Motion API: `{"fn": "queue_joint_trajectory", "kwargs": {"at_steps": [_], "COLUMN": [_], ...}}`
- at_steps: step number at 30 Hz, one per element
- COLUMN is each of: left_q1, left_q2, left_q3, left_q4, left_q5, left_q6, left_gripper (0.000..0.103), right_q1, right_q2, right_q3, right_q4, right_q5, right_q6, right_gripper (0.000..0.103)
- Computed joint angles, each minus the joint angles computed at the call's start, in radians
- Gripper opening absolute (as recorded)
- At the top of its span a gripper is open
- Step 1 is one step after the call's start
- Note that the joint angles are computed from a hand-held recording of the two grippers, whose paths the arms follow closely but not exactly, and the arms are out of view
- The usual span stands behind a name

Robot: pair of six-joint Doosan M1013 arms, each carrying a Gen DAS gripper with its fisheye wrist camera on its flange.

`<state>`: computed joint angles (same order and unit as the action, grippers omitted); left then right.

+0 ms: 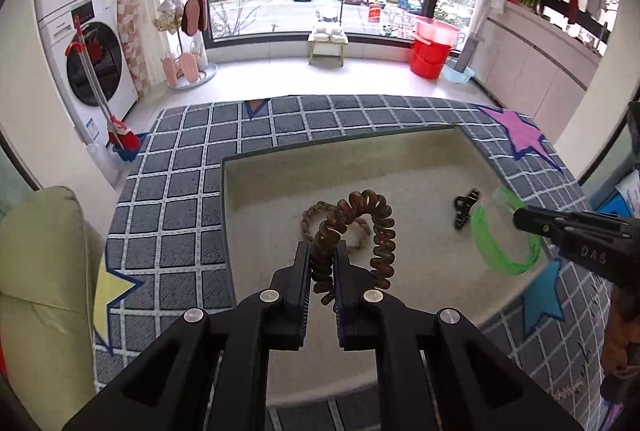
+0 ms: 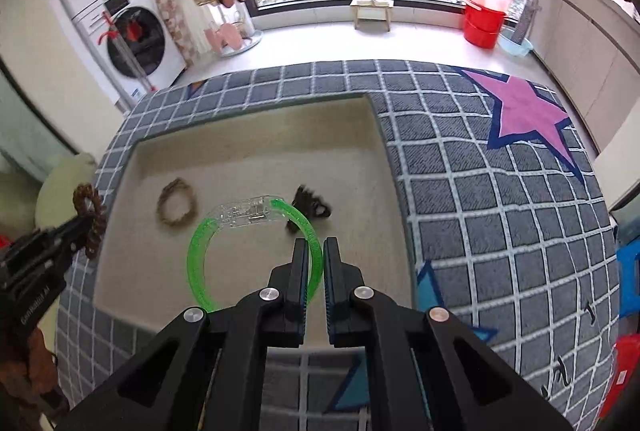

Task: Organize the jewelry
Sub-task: 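Carry the green bangle and coiled bracelet into the tray and open both tools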

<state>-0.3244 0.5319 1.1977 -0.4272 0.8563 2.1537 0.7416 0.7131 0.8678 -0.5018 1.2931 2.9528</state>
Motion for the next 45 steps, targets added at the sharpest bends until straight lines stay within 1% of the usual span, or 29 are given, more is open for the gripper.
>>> {"fn": "queue_joint_trajectory", "kwargs": {"at_steps": [8, 12, 16, 18, 25, 28, 29, 30, 31, 32, 33, 34, 35, 36, 37, 40, 43, 45], "left_q1": [-0.027, -0.041, -0.052, -0.052, -0.059, -0.061, -0.061, -0.060, -0.059, -0.058, -0.058, -0.057, -0.058, -0.057, -0.050, -0.054, -0.052, -0.048], "left_q2": [0.064, 0.080, 0.084, 0.082, 0.081, 0.078, 0.078, 0.078, 0.079, 0.079, 0.078, 0.076, 0.072, 0.063, 0.054, 0.044, 0.031, 0.024], "left_q3": [-0.064, -0.074, -0.070, -0.063, -0.064, -0.060, -0.058, -0.059, -0.060, -0.060, -0.059, -0.057, -0.050, -0.037, -0.023, -0.020, -0.007, 0.000], "left_q4": [0.109, 0.175, 0.226, 0.227, 0.268, 0.282, 0.286, 0.283, 0.273, 0.268, 0.269, 0.272, 0.280, 0.279, 0.226, 0.224, 0.210, 0.198], "left_q5": [0.010, 0.004, -0.005, -0.022, -0.023, -0.031, -0.034, -0.033, -0.030, -0.029, -0.030, -0.034, -0.048, -0.075, -0.098, -0.104, -0.131, -0.140], "left_q6": [-0.100, -0.130, -0.154, -0.153, -0.176, -0.191, -0.198, -0.199, -0.195, -0.190, -0.188, -0.188, -0.199, -0.209, -0.169, -0.159, -0.161, -0.158], "left_gripper": [0.024, 0.024, 0.024, 0.024, 0.025, 0.025, 0.025, 0.025, 0.025, 0.025, 0.027, 0.051, 0.092, 0.103, 0.103, 0.103, 0.103, 0.103], "right_q1": [-0.038, -0.050, -0.056, -0.057, -0.054, -0.055, -0.054, -0.054, -0.053, -0.050, -0.046, -0.042, -0.040, -0.038, -0.035, -0.026, -0.019, -0.012], "right_q2": [0.027, 0.037, 0.037, 0.040, 0.046, 0.045, 0.042, 0.040, 0.038, 0.035, 0.034, 0.027, 0.024, 0.019, 0.014, -0.002, -0.015, -0.027], "right_q3": [-0.019, -0.020, -0.008, -0.010, -0.013, -0.012, -0.008, -0.007, -0.003, -0.001, -0.002, 0.005, 0.007, 0.011, 0.016, 0.033, 0.048, 0.063], "right_q4": [0.018, 0.043, 0.057, 0.065, 0.071, 0.082, 0.086, 0.088, 0.083, 0.070, 0.056, 0.037, 0.029, 0.020, 0.009, -0.019, -0.029, -0.037], "right_q5": [0.010, 0.011, 0.007, 0.009, 0.015, 0.006, 0.001, -0.003, -0.009, -0.011, -0.011, -0.025, -0.032, -0.040, -0.048, -0.068, -0.080, -0.094], "right_q6": [-0.003, -0.008, 0.000, -0.003, -0.011, -0.015, -0.014, -0.011, -0.006, 0.001, 0.008, 0.017, 0.020, 0.026, 0.039, 0.078, 0.107, 0.123], "right_gripper": [0.008, 0.008, 0.008, 0.008, 0.009, 0.010, 0.015, 0.028, 0.037, 0.055, 0.060, 0.060, 0.060, 0.060, 0.060, 0.060, 0.061, 0.070]}}
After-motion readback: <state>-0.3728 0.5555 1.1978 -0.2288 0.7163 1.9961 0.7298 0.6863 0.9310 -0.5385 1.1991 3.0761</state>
